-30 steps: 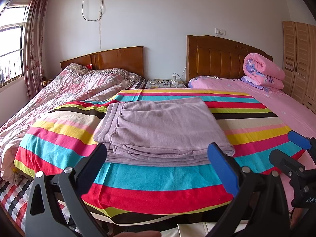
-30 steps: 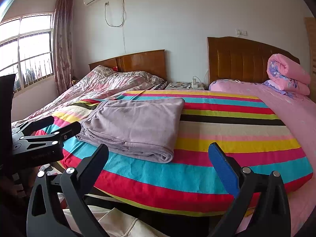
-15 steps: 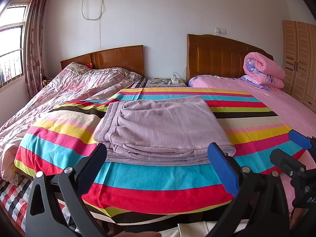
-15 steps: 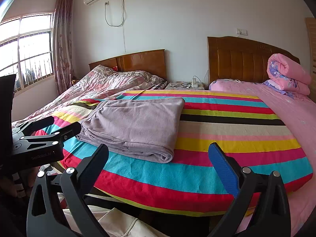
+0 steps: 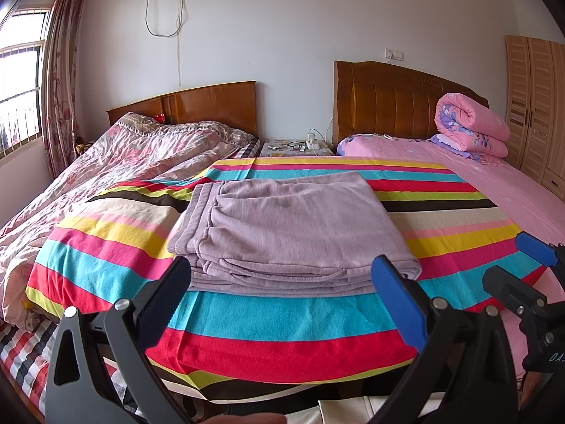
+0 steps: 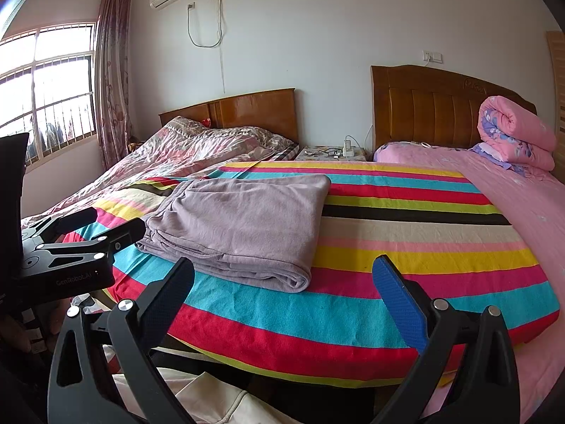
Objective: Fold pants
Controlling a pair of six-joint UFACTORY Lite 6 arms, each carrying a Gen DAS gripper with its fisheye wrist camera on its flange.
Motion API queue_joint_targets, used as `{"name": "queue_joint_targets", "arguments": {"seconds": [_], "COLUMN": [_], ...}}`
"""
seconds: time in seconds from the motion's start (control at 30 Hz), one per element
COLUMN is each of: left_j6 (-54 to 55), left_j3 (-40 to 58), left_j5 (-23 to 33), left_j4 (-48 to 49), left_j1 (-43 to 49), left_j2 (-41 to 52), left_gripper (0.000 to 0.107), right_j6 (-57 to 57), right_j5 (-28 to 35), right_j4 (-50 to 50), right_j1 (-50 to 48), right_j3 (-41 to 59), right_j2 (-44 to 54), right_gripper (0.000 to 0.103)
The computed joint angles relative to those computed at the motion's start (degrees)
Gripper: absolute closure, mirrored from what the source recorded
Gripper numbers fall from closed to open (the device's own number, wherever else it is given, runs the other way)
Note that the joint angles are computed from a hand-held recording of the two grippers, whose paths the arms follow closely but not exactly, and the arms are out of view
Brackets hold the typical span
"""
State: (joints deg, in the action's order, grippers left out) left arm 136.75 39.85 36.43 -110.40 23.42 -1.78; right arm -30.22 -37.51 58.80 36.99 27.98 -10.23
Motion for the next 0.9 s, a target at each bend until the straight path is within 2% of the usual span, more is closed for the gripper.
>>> {"name": "queue_joint_targets", "arguments": {"seconds": [0.9], "left_j6": [1.97], "left_j3": [-0.03], "left_j5": [0.7], "left_j4": [-0.82], "left_j1": [1.19], "left_j2": [0.75], "left_gripper": [0.005], "right_j6": [2.69], "right_j5": [1.85], "right_j4": [-3.46], "right_j1": [-1.93], "right_j3": [-0.66], "right_j2": [-0.27], "right_gripper": [0.005]}}
